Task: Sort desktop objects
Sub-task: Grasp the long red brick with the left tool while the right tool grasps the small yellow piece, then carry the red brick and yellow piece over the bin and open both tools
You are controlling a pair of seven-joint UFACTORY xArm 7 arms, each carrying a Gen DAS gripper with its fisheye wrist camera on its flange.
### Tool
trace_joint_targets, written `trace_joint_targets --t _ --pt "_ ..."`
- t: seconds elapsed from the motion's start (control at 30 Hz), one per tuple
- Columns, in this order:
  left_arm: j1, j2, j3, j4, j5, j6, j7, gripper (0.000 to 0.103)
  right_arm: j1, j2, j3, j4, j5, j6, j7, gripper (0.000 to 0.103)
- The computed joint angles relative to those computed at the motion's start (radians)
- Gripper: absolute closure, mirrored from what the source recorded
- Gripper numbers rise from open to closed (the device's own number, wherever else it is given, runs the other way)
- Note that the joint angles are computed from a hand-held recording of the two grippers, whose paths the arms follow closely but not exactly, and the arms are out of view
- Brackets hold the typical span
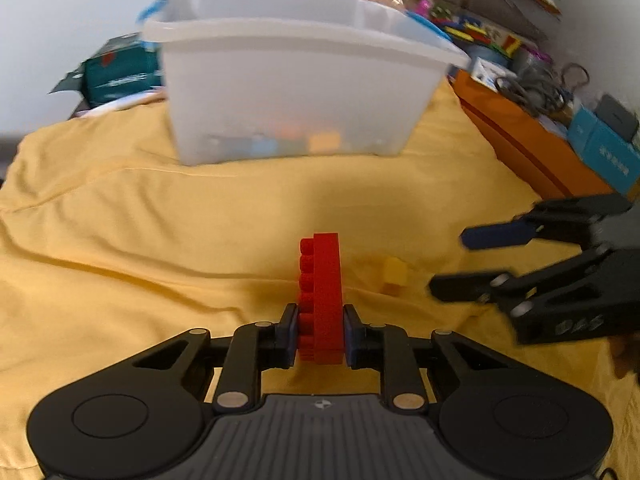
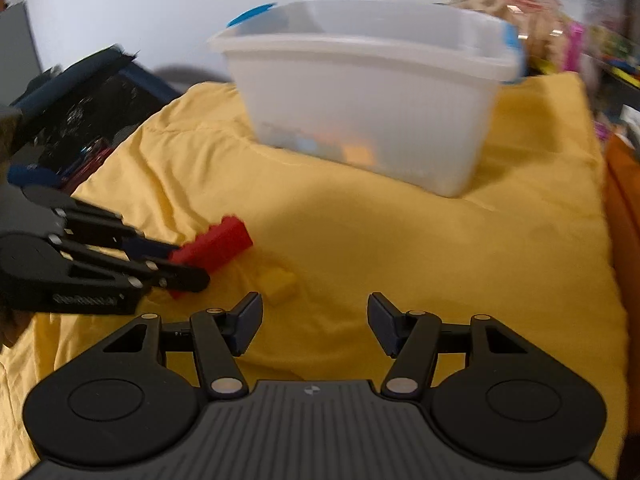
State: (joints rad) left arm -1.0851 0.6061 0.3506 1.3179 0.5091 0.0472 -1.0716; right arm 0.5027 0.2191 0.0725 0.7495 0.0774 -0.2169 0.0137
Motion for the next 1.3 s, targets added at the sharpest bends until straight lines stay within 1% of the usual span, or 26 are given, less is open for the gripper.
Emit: trace_joint_targets --t 0.07,0.1,0.13,0.17,0.2,0.27,0.37,0.43,0.47,0.5,0.6,0.67,0.7,0.73,0.8,0.83,0.9,0.97,1.0,1.07,1.13,1.17,1.2,1.23,1.27,1.3 --pt "-0.012 -0.016 0.022 -0.02 0.001 -0.008 -0.015 0.078 0.067 0.041 -0.052 0.042 0.019 0.01 -0.023 0.043" --pt "-0.018 -0.023 0.031 -0.028 0.002 -0.01 -0.02 0.078 0.094 0.057 -0.075 0.061 0.025 0.022 -0.031 0.048" --pt "-0.018 -0.03 0.033 -0.035 0.003 -0.012 -0.023 0.078 0.161 0.077 -0.138 0.087 0.04 0.049 -0.039 0.055" --pt "-0.019 -0.037 0.037 -0.043 0.004 -0.013 -0.026 0.078 0.191 0.087 -0.169 0.099 0.043 0.062 -0.032 0.069" --pt "-0.023 -0.043 0.042 -0.049 0.005 -0.017 -0.03 0.078 0.187 0.089 -0.166 0.102 0.037 0.061 -0.02 0.078" --pt "-0.032 -0.05 0.056 -0.059 0.01 -0.026 -0.036 0.078 0.164 0.087 -0.146 0.103 0.016 0.065 -0.01 0.077" --pt "-0.055 -0.063 0.088 -0.063 0.015 -0.017 -0.057 0.078 0.074 0.045 -0.065 0.072 -0.006 0.049 0.018 0.077" --pt "-0.1 -0.072 0.15 -0.061 0.04 -0.033 -0.099 0.078 0.057 0.002 -0.053 0.049 -0.005 0.025 0.036 0.077" --pt "-0.108 -0.077 0.164 -0.054 0.049 -0.032 -0.104 0.078 0.014 -0.03 -0.016 0.036 -0.013 0.014 0.049 0.077" --pt "-0.12 -0.082 0.185 -0.043 0.062 -0.031 -0.112 0.078 -0.007 -0.056 -0.001 0.028 -0.018 0.007 0.054 0.077" --pt "-0.109 -0.1 0.197 0.005 0.091 -0.005 -0.131 0.078 -0.039 -0.12 0.013 0.038 -0.02 -0.006 0.047 0.077" --pt "-0.083 -0.102 0.193 0.056 0.111 0.018 -0.137 0.078 -0.02 -0.142 -0.016 0.074 0.023 0.0 0.006 0.077" --pt "-0.07 -0.099 0.189 0.084 0.123 0.029 -0.139 0.078 -0.025 -0.143 -0.018 0.098 0.036 0.005 -0.003 0.077" --pt "-0.047 -0.095 0.175 0.117 0.13 0.042 -0.13 0.078 -0.002 -0.136 -0.045 0.126 0.061 0.013 -0.023 0.077" --pt "0.018 -0.081 0.118 0.195 0.131 0.086 -0.083 0.078 0.13 -0.11 -0.189 0.197 0.115 0.048 -0.064 0.077" --pt "0.055 -0.072 0.084 0.235 0.124 0.11 -0.055 0.078 0.157 -0.094 -0.23 0.238 0.11 0.073 -0.048 0.077" --pt "0.143 -0.047 -0.004 0.323 0.095 0.155 0.017 0.078 0.132 -0.054 -0.227 0.318 0.091 0.123 -0.026 0.077" --pt "0.214 -0.012 -0.081 0.419 0.066 0.222 0.08 0.078 0.181 -0.013 -0.301 0.387 0.032 0.172 0.031 0.077" --pt "0.24 0.003 -0.113 0.454 0.058 0.243 0.1 0.078 0.17 0.003 -0.297 0.416 0.021 0.195 0.043 0.077" --pt "0.276 0.042 -0.152 0.54 0.06 0.297 0.127 0.078 0.126 0.045 -0.266 0.484 0.015 0.244 0.055 0.077" --pt "0.305 0.08 -0.184 0.607 0.062 0.339 0.153 0.077 0.119 0.075 -0.273 0.525 -0.017 0.274 0.092 0.077" --pt "0.314 0.097 -0.195 0.635 0.058 0.363 0.161 0.068 0.115 0.1 -0.275 0.561 -0.031 0.312 0.113 0.076" --pt "0.328 0.123 -0.213 0.676 0.043 0.4 0.18 0.057 0.127 0.116 -0.294 0.582 -0.058 0.343 0.15 0.069" --pt "0.334 0.158 -0.224 0.733 0.025 0.458 0.192 0.028 0.143 0.127 -0.316 0.589 -0.09 0.354 0.189 0.06" --pt "0.334 0.189 -0.225 0.787 0.013 0.522 0.195 0.018 0.159 0.142 -0.338 0.601 -0.125 0.363 0.224 0.037" --pt "0.329 0.217 -0.219 0.834 0.01 0.572 0.188 0.019 0.158 0.15 -0.342 0.608 -0.149 0.363 0.239 0.024"
